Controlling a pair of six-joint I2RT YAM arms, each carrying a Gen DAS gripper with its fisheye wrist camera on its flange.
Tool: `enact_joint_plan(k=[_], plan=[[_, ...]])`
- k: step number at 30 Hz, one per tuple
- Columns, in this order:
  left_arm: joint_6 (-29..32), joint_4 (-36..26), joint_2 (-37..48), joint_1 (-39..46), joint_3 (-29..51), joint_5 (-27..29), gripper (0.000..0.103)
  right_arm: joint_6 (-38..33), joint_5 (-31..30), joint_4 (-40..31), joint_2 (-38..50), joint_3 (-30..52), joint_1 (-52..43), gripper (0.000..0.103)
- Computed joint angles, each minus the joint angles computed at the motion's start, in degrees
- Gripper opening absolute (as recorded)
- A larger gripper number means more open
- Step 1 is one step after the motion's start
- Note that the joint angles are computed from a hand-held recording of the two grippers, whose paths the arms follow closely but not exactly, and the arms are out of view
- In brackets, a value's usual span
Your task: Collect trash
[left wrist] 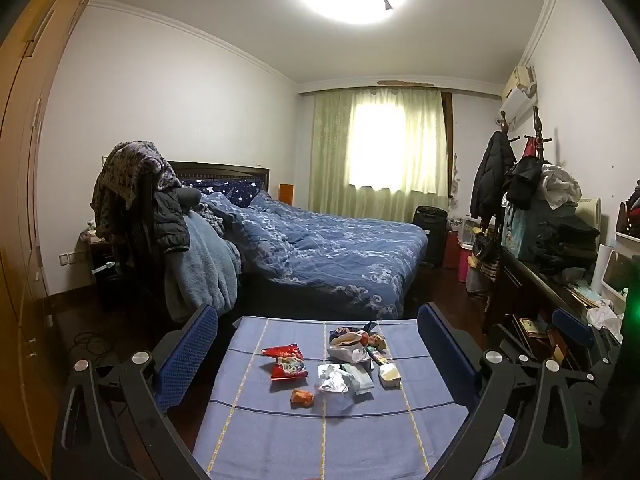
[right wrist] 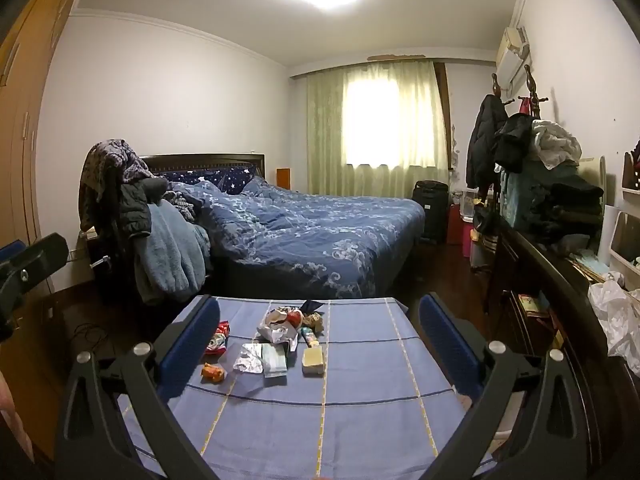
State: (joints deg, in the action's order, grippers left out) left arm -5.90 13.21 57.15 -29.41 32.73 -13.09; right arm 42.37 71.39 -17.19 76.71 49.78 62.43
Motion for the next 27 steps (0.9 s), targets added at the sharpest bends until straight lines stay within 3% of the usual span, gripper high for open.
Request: enact_joint_plan(k=[9,10,12,27], plan=[[-0.2,-0.7,-0.9,0.5,-0.5,0.6,0.099,1.3,-0.4,0.4,1.1,-0.5,0.4,0.1],[-0.2,-0.7,-0.9,0.5,-0.5,0.5,0.099,-0.9,-1.4,4.2,1.6,-1.8,-0.8,0.1],[-0.2,0.0,0.2,0.7,-0.2,0.7,0.099,-1.4,-1.9,4.7,1.3,-2.3,-1.0,0.1],[-0.5,3.3,2.4,-0.6,-2.4,-0.7,0.099,-0.4,-2.7,3.3,1.1,-2.2,-1.3,0.1]])
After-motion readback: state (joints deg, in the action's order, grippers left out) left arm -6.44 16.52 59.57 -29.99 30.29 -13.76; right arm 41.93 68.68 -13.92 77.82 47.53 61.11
